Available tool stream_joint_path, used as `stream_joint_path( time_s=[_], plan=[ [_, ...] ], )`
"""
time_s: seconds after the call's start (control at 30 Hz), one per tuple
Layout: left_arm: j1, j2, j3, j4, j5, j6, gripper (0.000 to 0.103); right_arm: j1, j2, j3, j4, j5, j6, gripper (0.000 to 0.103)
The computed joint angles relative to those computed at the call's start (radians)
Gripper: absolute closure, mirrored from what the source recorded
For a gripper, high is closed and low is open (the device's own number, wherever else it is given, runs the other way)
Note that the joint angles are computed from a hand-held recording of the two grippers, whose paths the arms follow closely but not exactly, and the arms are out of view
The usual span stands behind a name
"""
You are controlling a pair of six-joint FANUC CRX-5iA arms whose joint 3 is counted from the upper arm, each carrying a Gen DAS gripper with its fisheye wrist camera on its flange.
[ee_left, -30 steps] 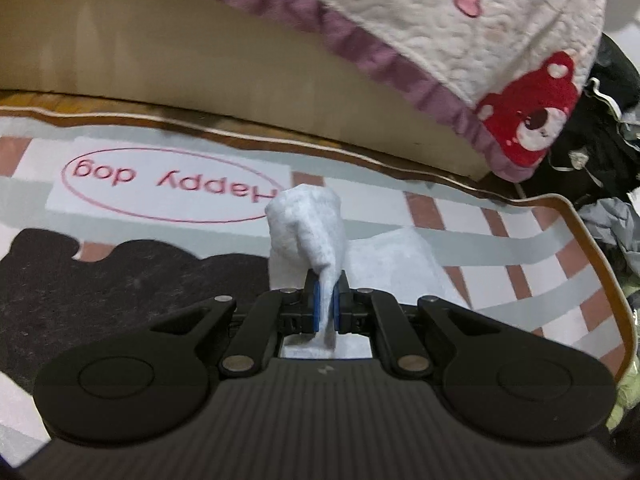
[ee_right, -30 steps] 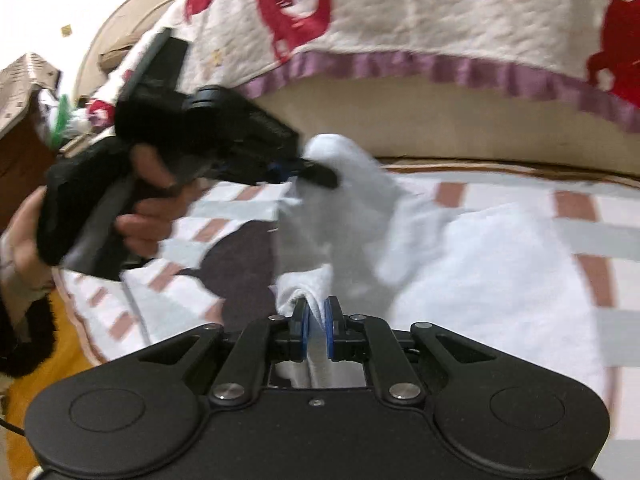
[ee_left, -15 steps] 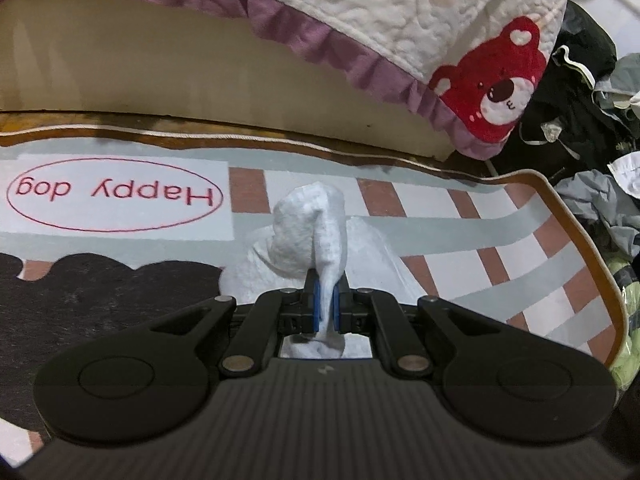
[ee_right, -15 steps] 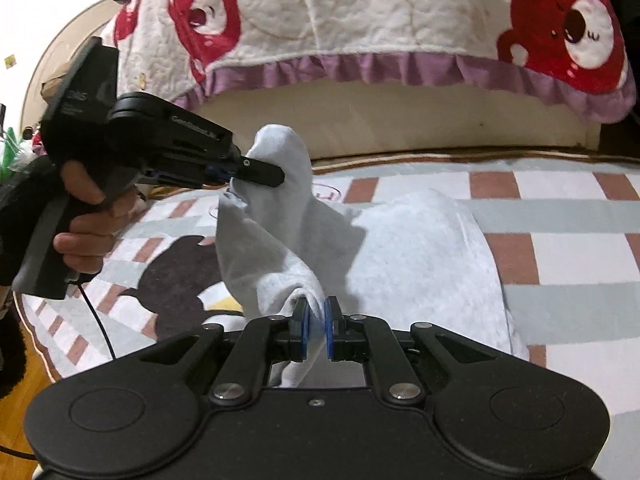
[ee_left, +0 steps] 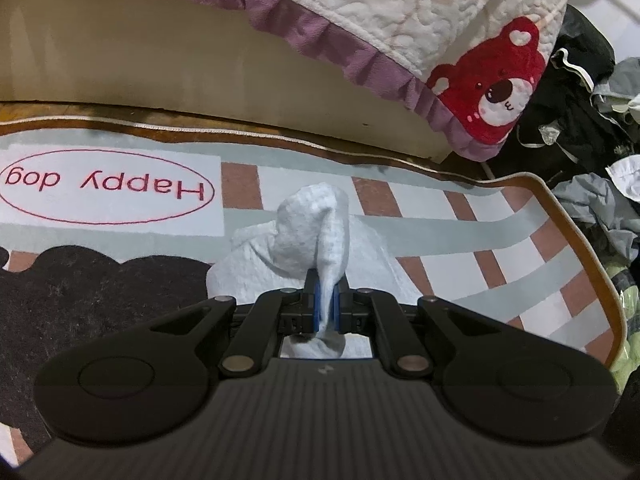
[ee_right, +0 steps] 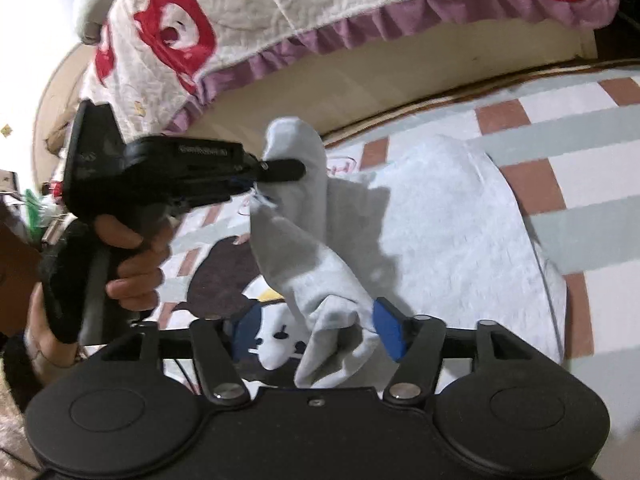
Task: Fold clothes
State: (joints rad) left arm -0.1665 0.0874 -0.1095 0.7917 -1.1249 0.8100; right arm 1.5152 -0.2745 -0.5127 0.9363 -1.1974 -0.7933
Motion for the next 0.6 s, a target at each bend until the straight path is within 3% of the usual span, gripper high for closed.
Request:
stream_joint_path(
  time_s=[0.13,0.2,0.23,0.27,0.3,0.33,0.43,0.6],
  plan=[
    [0.003,-0.008,-0.009,0.015,0.000,-0.019,0.098,-0.041,0.114,0.138,-0.175,-0.118,0.128,0.031],
    [0.005,-0.007,-0.013,0.030,-0.001,-0.024,0.098,-0.062,0.092,0.092,-0.170,-0.036,0.116,0.031],
    [0.005,-0.006,-0.014,0.036,-0.001,-0.024,0.098,-0.073,0.070,0.052,-0.153,0.028,0.099,0.036],
    [0.004,-0.005,-0.014,0.040,0.000,-0.022,0.098,-0.076,0.049,0.011,-0.107,0.078,0.064,0.068],
    [0.001,-0.001,-0.009,0.050,0.000,-0.019,0.098,-0.065,0.032,-0.020,-0.041,0.092,0.023,0.086],
    [-0.005,0.005,-0.002,0.064,0.001,-0.015,0.098,-0.050,0.019,-0.041,0.026,0.087,-0.011,0.094],
    [-0.030,0.037,0.033,0.097,-0.008,0.004,0.098,-0.008,-0.018,-0.071,0.158,0.068,-0.084,0.094],
    [-0.167,0.156,0.155,0.026,-0.003,0.120,0.097,0.113,-0.015,-0.009,0.050,-0.178,-0.097,0.094]
  ],
)
